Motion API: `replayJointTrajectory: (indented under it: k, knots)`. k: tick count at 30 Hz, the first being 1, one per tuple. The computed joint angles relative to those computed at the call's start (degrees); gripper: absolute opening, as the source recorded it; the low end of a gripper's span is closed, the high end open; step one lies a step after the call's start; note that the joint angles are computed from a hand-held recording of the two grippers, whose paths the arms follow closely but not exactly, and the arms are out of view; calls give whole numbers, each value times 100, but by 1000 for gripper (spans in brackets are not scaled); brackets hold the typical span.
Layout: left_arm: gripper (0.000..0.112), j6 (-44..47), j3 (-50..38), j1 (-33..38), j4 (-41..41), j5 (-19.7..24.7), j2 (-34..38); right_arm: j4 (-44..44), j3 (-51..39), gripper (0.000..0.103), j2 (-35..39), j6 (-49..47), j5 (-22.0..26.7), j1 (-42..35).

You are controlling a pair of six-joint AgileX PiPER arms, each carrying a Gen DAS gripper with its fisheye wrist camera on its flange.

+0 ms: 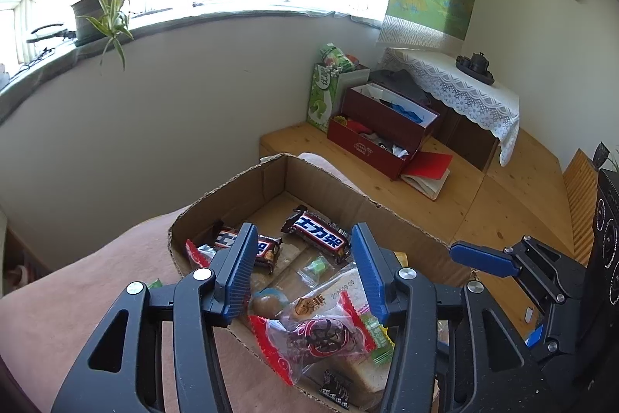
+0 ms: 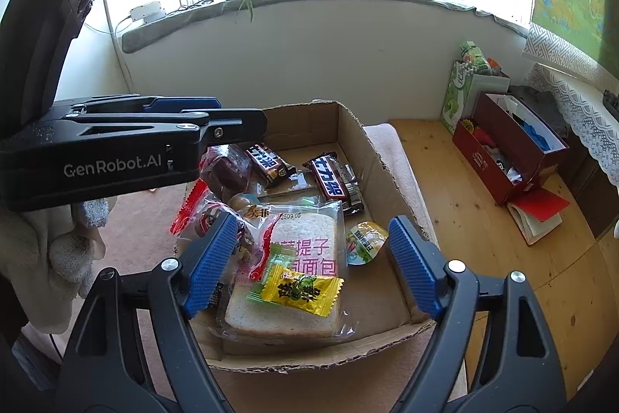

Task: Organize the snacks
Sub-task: 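Open the left gripper over the box while the right releases the yellow candy inside, then move the left gripper to the pink-white candy while the right moves to the green candy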

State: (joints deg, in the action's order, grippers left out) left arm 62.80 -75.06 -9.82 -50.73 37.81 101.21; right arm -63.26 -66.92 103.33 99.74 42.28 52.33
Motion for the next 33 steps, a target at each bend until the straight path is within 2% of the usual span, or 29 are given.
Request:
replayJointTrajectory:
  k: [13, 20, 26, 33]
  knots:
    - [49, 480, 307, 477, -325, 211, -298, 93, -388, 83, 113, -140, 277, 300]
    - [49, 846, 413, 1126, -545, 488, -350, 2, -668, 83, 251, -50, 317, 559]
    - [49, 808, 72, 1861, -496, 801, 16, 62, -1205, 83, 641, -242, 109, 752]
    - [49, 582, -485, 2469, -191, 958, 675, 656, -2329, 83, 1471, -1077, -159, 816]
